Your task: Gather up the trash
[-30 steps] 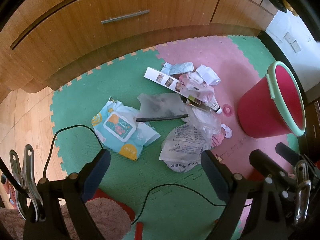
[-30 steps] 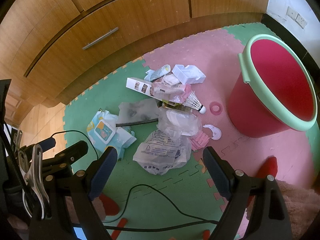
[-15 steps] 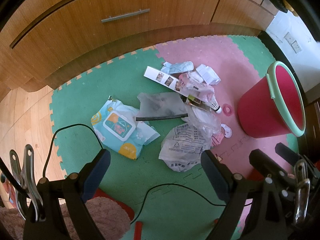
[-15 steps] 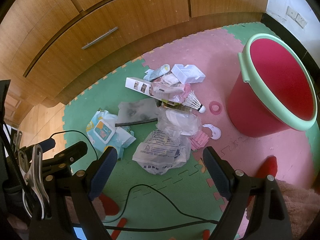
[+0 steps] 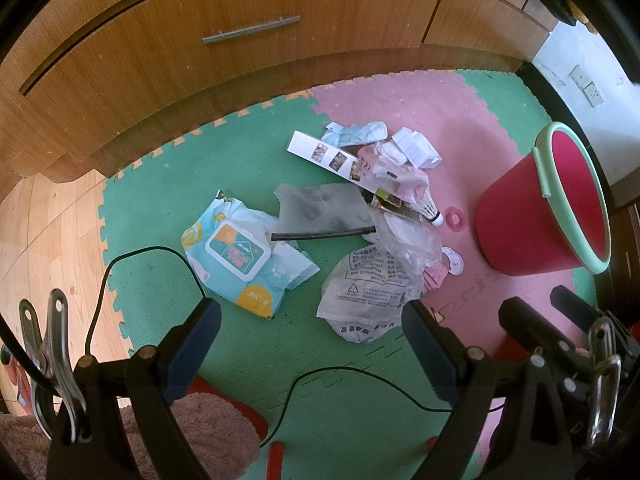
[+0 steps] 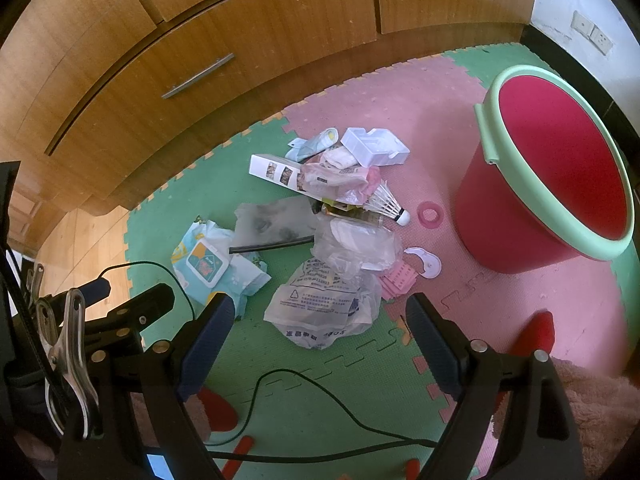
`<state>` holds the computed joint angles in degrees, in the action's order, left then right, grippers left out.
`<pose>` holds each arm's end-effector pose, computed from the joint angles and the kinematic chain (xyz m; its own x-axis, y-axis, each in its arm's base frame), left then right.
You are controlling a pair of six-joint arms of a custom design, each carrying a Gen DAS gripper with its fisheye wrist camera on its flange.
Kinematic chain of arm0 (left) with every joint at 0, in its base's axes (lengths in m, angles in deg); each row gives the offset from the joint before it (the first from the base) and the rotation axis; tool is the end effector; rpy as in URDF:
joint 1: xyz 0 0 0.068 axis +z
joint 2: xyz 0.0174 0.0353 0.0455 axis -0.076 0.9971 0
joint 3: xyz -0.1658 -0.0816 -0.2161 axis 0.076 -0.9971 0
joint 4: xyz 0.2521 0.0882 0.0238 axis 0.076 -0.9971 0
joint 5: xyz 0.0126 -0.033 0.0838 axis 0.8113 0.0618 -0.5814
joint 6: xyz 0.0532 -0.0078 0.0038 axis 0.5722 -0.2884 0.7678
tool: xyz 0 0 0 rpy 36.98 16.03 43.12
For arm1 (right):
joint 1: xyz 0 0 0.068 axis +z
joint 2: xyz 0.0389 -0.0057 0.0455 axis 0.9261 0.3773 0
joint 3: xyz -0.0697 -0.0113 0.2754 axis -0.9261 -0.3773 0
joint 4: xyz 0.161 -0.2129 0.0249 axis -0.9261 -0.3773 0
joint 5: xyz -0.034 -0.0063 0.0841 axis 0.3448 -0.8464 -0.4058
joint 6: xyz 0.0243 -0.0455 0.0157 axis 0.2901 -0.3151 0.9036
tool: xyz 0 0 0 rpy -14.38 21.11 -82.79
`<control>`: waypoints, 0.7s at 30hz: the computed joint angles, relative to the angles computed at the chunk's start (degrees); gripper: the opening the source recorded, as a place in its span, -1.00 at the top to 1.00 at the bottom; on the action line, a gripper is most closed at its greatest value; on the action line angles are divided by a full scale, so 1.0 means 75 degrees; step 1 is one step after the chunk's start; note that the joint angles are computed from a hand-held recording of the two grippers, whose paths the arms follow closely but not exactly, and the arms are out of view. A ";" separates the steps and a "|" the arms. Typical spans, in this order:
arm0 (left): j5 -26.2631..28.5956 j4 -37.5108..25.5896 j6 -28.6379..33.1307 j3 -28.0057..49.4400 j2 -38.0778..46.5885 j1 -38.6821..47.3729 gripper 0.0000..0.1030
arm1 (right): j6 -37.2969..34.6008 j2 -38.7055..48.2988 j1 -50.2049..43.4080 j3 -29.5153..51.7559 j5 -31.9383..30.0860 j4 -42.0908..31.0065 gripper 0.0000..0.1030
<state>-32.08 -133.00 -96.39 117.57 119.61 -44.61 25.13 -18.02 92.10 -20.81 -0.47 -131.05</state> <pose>0.1528 -0.1190 0.2767 -0.9167 -0.2929 -0.2716 -0.2996 0.9539 -0.0174 0.1981 0.0954 0.2818 -0.9164 -0.2058 -0.3433 -0.2902 0.9323 0.2159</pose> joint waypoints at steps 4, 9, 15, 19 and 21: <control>0.0012 -0.0006 0.0008 0.0005 0.0002 0.0009 -0.83 | -0.0007 -0.0021 0.0000 -0.0007 0.0000 -0.0013 -0.75; 0.0023 0.0023 -0.0051 -0.0056 -0.0023 -0.0041 -0.83 | -0.0069 0.0036 -0.0070 0.0025 -0.0026 -0.0002 -0.75; 0.0034 -0.0005 0.0024 0.0010 0.0004 0.0028 -0.83 | -0.0064 0.0029 -0.0058 0.0021 -0.0016 -0.0004 -0.75; 0.0024 0.0014 -0.0064 -0.0046 -0.0017 -0.0060 -0.83 | -0.0062 0.0036 -0.0059 0.0031 -0.0018 -0.0013 -0.75; 0.0026 0.0009 -0.0065 -0.0043 -0.0013 -0.0057 -0.83 | -0.0060 0.0039 -0.0061 0.0030 -0.0020 -0.0012 -0.75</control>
<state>-31.88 -132.93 -96.88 117.25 119.52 -45.04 24.68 -17.73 91.64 -20.59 -0.62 -131.14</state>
